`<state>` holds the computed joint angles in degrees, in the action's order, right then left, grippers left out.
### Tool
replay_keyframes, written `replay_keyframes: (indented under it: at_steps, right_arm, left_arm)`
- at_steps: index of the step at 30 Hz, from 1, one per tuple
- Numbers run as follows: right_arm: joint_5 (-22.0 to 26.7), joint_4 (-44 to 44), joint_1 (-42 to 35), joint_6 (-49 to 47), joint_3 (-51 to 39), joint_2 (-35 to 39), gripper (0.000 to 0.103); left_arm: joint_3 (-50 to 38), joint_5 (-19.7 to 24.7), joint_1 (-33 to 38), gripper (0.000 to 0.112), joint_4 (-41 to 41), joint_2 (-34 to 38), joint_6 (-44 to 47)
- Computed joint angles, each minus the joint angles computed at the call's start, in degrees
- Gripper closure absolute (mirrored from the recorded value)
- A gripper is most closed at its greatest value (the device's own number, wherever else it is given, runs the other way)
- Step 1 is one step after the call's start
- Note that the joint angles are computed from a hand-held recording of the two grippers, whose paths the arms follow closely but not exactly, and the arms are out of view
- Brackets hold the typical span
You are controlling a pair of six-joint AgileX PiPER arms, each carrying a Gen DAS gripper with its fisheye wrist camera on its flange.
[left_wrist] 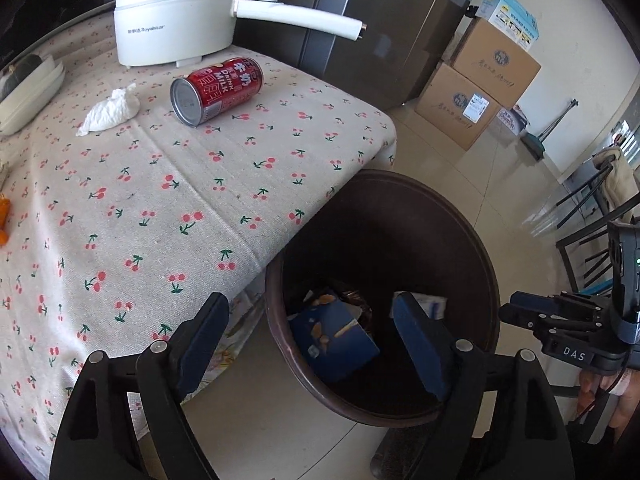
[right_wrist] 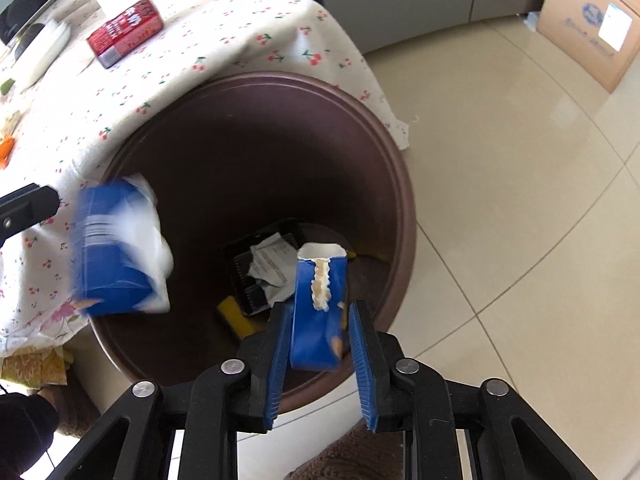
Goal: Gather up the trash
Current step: 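Carry strip and blue box over the brown bin and open both grippers, then grasp the orange peel on the table with the left gripper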
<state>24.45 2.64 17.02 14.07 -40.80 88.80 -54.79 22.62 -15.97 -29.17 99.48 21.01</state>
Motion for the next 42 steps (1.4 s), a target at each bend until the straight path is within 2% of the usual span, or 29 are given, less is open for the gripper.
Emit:
replay_keyframes:
  at_steps: [6, 11, 17, 24, 30, 33, 38, 42]
  right_arm:
    - [0.42, 0.02, -0.33, 0.91, -0.66, -0.13, 0.059]
    - [0.99, -1.13, 1.04, 3.65, -1.81, -0.25, 0.04]
    - [3.27, -7.11, 5.41, 10.8, -6.39, 1.34, 0.031]
    - [6.56, -10.75, 11.49, 15.45, -14.24, 4.72, 0.025]
    - [10.05, -13.12, 16.43, 18.34, -22.82, 9.94, 0.025]
    - [11.52, -13.51, 18.44, 18.93, -27.32, 12.64, 0.023]
    - [14.57, -13.94, 20.76, 18.77, -35.24, 17.88, 0.022]
    - [17.38, -14.12, 21.46, 17.76, -42.08, 22.44, 0.022]
  left_arm:
    - [0.93, 0.19, 0.94, 0.023, 3.66, -1.47, -2.22]
    - [1.81, 1.03, 4.01, 0.02, 4.78, -3.21, -2.69]
    - [2.21, 2.31, 10.8, 0.011, 5.99, -5.87, -2.08]
    - [0.78, 4.58, 21.92, 0.009, 6.49, -7.09, -0.02]
    - [-1.76, 5.5, 29.93, 0.009, 7.68, -4.85, 2.3]
    - [-4.6, 7.08, 33.99, 0.009, 7.96, -1.86, 3.28]
    - [-13.75, 13.06, 41.03, 0.01, 4.39, 5.83, 4.82]
    - [-20.46, 16.09, 44.02, 0.023, 1.03, 11.62, 4.82]
